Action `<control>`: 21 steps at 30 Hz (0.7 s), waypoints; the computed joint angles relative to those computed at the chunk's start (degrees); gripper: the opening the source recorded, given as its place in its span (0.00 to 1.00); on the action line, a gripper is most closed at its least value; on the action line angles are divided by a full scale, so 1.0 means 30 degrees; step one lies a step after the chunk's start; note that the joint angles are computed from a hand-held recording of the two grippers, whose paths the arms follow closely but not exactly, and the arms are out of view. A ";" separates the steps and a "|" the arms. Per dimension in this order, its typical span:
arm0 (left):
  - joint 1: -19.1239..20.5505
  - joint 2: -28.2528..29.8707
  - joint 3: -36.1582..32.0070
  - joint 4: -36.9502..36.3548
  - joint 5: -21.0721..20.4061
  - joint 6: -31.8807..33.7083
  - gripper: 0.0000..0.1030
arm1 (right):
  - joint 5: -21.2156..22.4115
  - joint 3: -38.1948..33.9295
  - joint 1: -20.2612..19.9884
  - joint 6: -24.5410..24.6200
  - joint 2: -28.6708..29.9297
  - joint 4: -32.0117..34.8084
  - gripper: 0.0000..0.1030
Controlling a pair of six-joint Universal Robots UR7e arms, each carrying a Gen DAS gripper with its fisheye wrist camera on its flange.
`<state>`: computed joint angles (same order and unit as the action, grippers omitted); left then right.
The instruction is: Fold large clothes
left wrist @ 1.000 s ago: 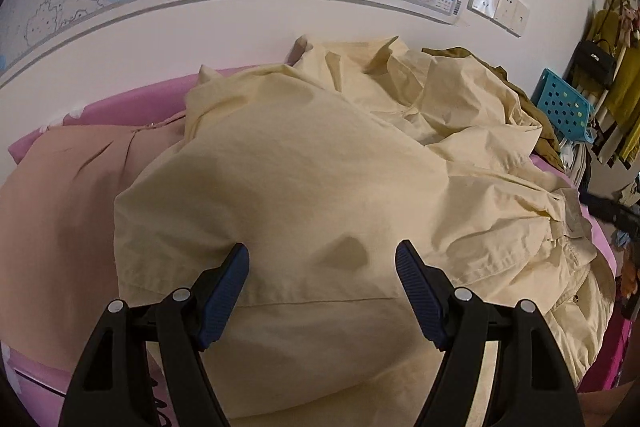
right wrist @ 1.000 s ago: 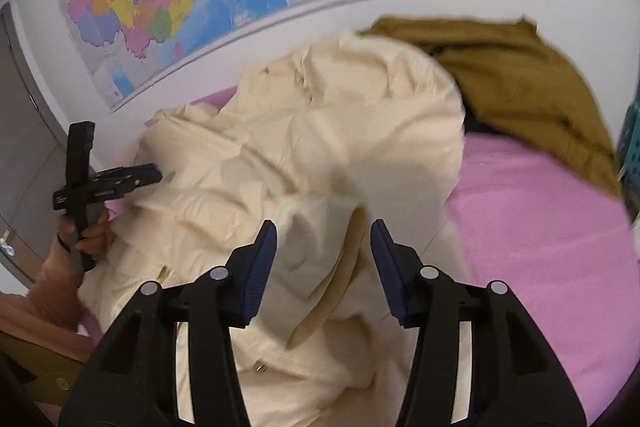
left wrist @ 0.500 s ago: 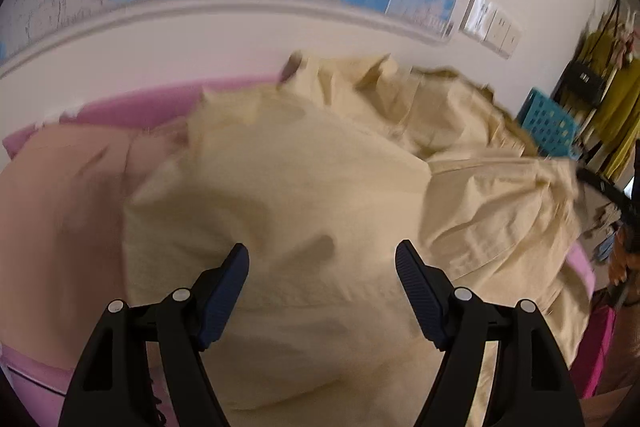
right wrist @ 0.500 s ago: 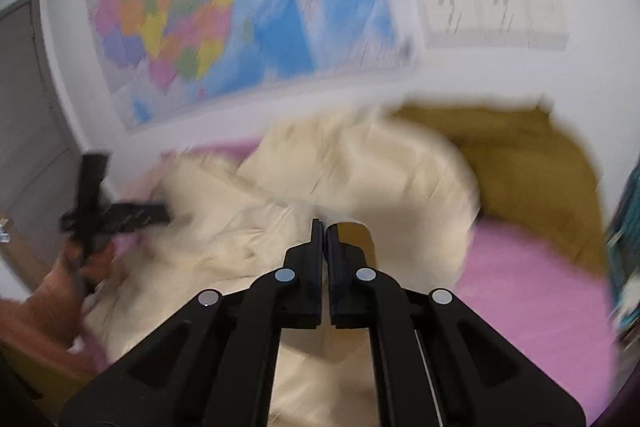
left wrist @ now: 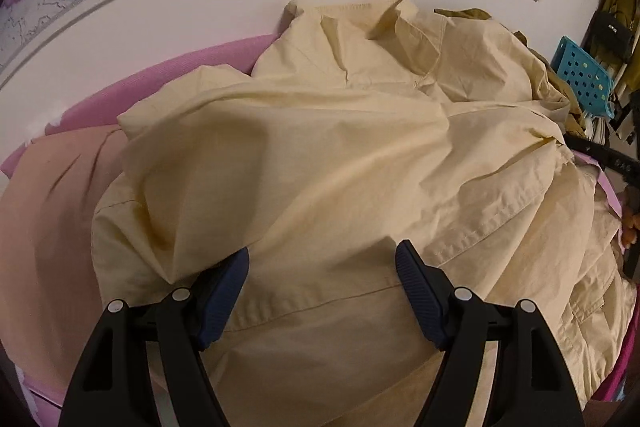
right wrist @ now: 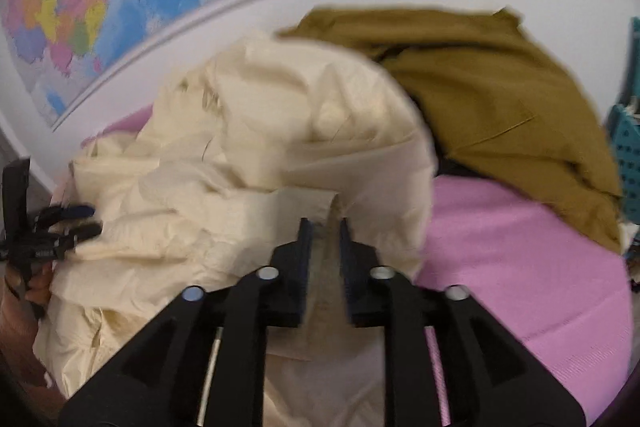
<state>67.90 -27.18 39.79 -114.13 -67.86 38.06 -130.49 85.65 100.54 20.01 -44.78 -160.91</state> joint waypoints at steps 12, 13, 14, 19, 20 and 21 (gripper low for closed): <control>0.0008 -0.1233 0.2320 -0.2598 -0.0073 0.0949 0.74 | 0.2587 -0.1332 0.0209 -0.2228 0.1018 0.1302 0.28; 0.0033 -0.1158 0.2347 -0.2708 0.0278 0.0975 0.72 | 0.3033 -0.1250 -0.0100 -0.1802 0.1010 0.1748 0.26; 0.0070 -0.1347 0.2680 -0.3128 0.0123 0.1104 0.71 | 0.3468 -0.1090 -0.0339 -0.1502 0.0955 0.2007 0.25; 0.0289 -0.3135 0.4639 -0.4789 -0.1239 0.1797 0.76 | 0.3071 -0.0084 0.0202 -0.2126 0.0319 0.0342 0.38; 0.0381 -0.3640 0.5073 -0.4995 -0.1478 0.1774 0.76 | 0.2920 0.0180 0.0361 -0.2182 0.0141 0.0044 0.43; 0.0462 -0.3968 0.5300 -0.4974 -0.1688 0.1695 0.76 | 0.2807 0.0668 0.0581 -0.2352 -0.0203 -0.0402 0.45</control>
<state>69.29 -39.09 55.69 -129.05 -72.93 43.14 -122.07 87.66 102.29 12.96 -45.39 -162.11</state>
